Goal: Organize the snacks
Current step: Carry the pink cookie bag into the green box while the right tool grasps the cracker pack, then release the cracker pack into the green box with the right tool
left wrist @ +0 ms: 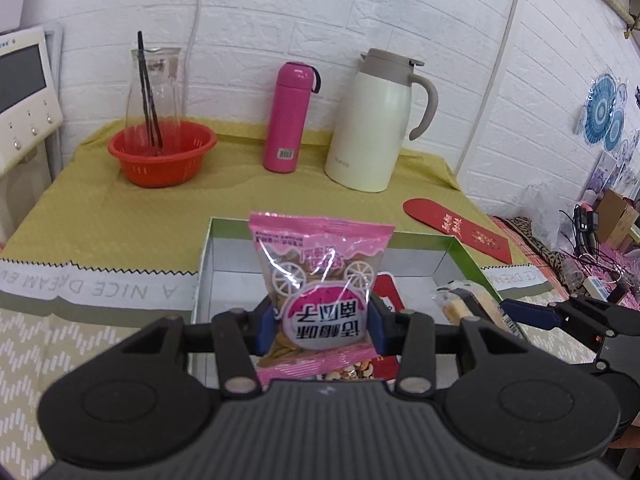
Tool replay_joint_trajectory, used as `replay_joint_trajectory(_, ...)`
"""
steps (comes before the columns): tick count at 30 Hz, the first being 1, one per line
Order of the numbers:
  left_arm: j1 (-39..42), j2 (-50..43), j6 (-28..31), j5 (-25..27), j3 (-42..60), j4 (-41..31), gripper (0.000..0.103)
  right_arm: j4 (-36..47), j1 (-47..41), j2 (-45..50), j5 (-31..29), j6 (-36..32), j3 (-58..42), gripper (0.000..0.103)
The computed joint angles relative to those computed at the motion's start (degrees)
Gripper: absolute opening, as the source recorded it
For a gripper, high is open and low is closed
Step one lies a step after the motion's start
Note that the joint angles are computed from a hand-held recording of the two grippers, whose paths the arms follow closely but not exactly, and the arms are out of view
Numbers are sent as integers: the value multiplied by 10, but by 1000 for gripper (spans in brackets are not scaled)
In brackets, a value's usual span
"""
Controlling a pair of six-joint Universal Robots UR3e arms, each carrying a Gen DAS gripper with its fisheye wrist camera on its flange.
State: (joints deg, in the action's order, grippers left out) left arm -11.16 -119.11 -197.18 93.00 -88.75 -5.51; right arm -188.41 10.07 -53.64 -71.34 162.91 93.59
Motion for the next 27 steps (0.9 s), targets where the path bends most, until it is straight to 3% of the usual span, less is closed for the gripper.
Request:
replay_joint_trajectory(1,1,-5,3,-5,1,7,50,10,1,6,5,-12,-9,99)
replay_joint_trajectory(2,0,-11,4,-2,-2,27,67,7,2,11,8,-21,-9,103)
replay_joint_trajectory(5,-17,-25,11,38,-18,101,76,-49,1,18,15,-43,17,103)
replay_joint_trajectory(9,-31,-24,1,81,1,69,80,-68,-1,10,21,-55,39,103)
replay_joint_trajectory(11,-41,-22,-3,106,0,69,90,-76,-1,2,18,-51,50,103)
replay_joint_trajectory(14,-55,-13,-1,143,-17,94,90,-71,-7,-23,24,-43,70,103)
replay_joint_trajectory(18,-65,24,0,151,-57,120,90,-85,-20,-71,40,-20,115,103)
replay_joint_trajectory(27,-147,135,13,239,-166,144,90,-144,-77,-267,95,35,313,103)
